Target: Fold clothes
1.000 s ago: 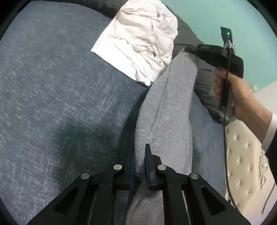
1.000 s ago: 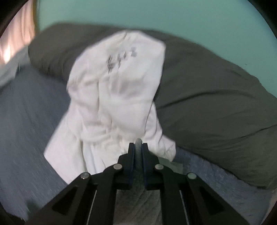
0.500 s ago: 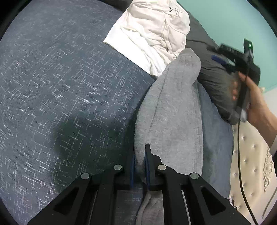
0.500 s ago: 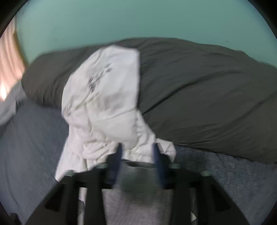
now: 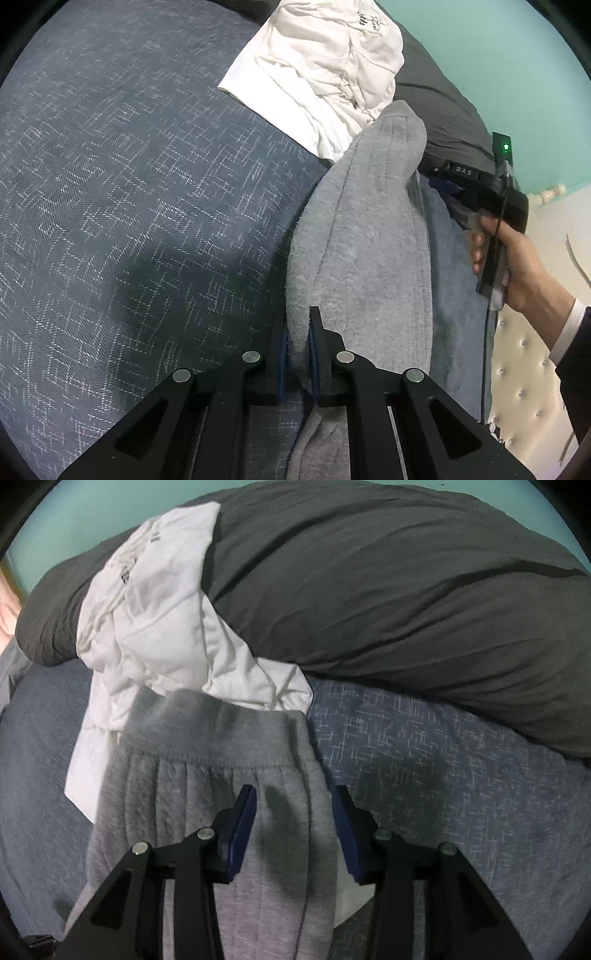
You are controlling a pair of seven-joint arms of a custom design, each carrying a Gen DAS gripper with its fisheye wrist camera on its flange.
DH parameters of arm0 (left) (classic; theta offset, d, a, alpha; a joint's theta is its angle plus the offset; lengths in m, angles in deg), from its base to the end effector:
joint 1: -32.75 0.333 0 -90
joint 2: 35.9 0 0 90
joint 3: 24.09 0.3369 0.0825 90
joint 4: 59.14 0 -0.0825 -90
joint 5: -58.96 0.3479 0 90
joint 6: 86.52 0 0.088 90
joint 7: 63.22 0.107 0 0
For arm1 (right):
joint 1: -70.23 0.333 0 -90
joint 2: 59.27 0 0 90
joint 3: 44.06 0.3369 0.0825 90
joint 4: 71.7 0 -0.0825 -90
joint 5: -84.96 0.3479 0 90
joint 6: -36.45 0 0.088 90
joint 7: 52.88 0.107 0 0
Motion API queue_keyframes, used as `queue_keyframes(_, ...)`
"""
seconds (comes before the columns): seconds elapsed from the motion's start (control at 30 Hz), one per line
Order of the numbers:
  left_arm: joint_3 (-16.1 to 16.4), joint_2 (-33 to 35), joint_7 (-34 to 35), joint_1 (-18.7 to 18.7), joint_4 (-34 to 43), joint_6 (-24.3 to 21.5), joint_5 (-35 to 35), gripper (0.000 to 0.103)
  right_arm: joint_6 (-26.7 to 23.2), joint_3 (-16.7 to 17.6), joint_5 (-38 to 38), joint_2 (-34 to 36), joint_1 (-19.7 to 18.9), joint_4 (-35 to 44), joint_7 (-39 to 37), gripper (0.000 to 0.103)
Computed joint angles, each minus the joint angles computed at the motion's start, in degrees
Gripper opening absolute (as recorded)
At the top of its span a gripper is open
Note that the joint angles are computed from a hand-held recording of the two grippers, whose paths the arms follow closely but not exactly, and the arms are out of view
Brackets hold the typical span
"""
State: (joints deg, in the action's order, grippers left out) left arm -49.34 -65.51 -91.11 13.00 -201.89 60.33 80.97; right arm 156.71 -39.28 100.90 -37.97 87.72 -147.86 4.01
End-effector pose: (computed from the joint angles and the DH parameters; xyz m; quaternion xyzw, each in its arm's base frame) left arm 0.2623 -0.3051 0.5420 -0.8988 0.2659 -0.3441 0.0558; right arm 0.6263 0.2581 0.5919 -0.9096 0.3363 -0.0585 0.2369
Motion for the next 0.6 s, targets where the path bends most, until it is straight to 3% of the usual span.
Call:
queue_keyframes(0.17, 0.55, -0.06, 1.23, -0.45, 0.26, -0.35, -0.25, 0.01, 2.21, -0.03, -1.13, -0.19, 0.91, -1.99, 0.31, 0.041)
queue_keyframes(0.2, 0.6, -0.15, 1.38, -0.46, 0.2, -0.3, -0.28, 0.01, 2.95, 0.0, -1.54, -0.41, 1.14, -2.69, 0.01, 0.038)
queue_keyframes(0.27, 0.57, -0.39, 1.38, -0.43, -0.15, 0.04, -0.34, 0.01, 4.18, -0.07, -2.71, -0.74, 1.67, -3.66, -0.38, 0.016)
queue_keyframes(0.37, 0.39, -0.59, 1.14, -0.3, -0.52, 0.43, -0.44, 0.01, 5.6, 0.31, -2.81, -1.64, 1.79, -5.23, -1.92, 0.005)
queue_keyframes(0.6, 0.25, -0.76, 1.0, -0.16, -0.75, 0.78, -0.58, 0.01, 7.46, 0.55, -0.36, -3.28, 1.0, -6.94, -4.59, 0.003)
